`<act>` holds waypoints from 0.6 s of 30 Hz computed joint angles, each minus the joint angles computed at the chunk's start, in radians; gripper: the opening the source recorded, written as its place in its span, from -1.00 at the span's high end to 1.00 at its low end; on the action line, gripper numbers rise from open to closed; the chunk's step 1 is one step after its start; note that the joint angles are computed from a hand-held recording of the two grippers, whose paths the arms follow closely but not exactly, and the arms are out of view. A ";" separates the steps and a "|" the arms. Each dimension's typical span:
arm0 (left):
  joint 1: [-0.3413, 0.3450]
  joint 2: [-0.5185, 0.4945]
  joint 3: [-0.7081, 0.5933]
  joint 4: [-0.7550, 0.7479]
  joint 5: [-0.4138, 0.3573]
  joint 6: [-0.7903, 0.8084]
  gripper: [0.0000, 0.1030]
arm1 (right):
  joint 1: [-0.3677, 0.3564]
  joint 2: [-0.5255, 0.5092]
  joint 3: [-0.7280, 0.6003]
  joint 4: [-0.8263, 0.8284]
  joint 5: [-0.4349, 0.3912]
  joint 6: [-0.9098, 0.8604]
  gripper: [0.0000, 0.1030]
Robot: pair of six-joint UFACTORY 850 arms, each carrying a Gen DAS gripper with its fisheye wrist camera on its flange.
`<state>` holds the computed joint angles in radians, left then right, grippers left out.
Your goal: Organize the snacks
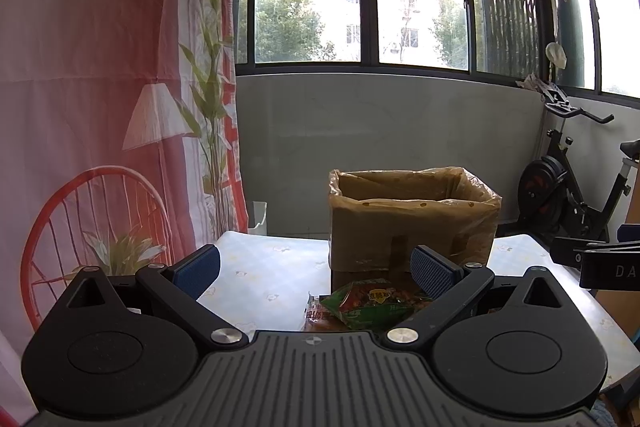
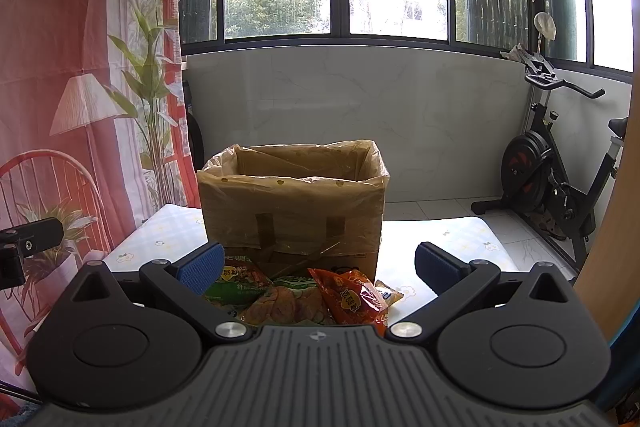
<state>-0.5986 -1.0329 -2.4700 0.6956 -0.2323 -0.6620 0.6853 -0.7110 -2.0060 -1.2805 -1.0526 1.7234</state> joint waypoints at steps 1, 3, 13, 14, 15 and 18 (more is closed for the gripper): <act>0.000 -0.001 -0.001 0.000 -0.001 -0.001 -0.99 | 0.000 0.000 0.000 0.000 0.000 0.000 -1.00; 0.000 -0.001 -0.002 0.000 -0.002 -0.001 -0.99 | 0.000 0.000 -0.001 0.001 0.000 -0.001 -1.00; 0.000 -0.002 -0.007 -0.015 -0.007 0.012 -0.99 | 0.000 -0.001 -0.001 0.000 -0.001 0.001 -1.00; 0.000 -0.002 -0.007 -0.015 -0.006 0.011 -0.99 | 0.000 -0.001 -0.002 0.001 -0.001 0.000 -1.00; 0.000 -0.002 -0.007 -0.014 -0.006 0.011 -0.99 | 0.000 -0.001 -0.002 0.001 -0.001 0.000 -1.00; 0.001 -0.002 -0.006 -0.018 -0.006 0.014 -0.99 | 0.000 -0.001 -0.003 0.002 -0.002 -0.002 -1.00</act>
<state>-0.5979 -1.0345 -2.4762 0.6780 -0.2386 -0.6476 0.6853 -0.7123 -2.0089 -1.2781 -1.0542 1.7219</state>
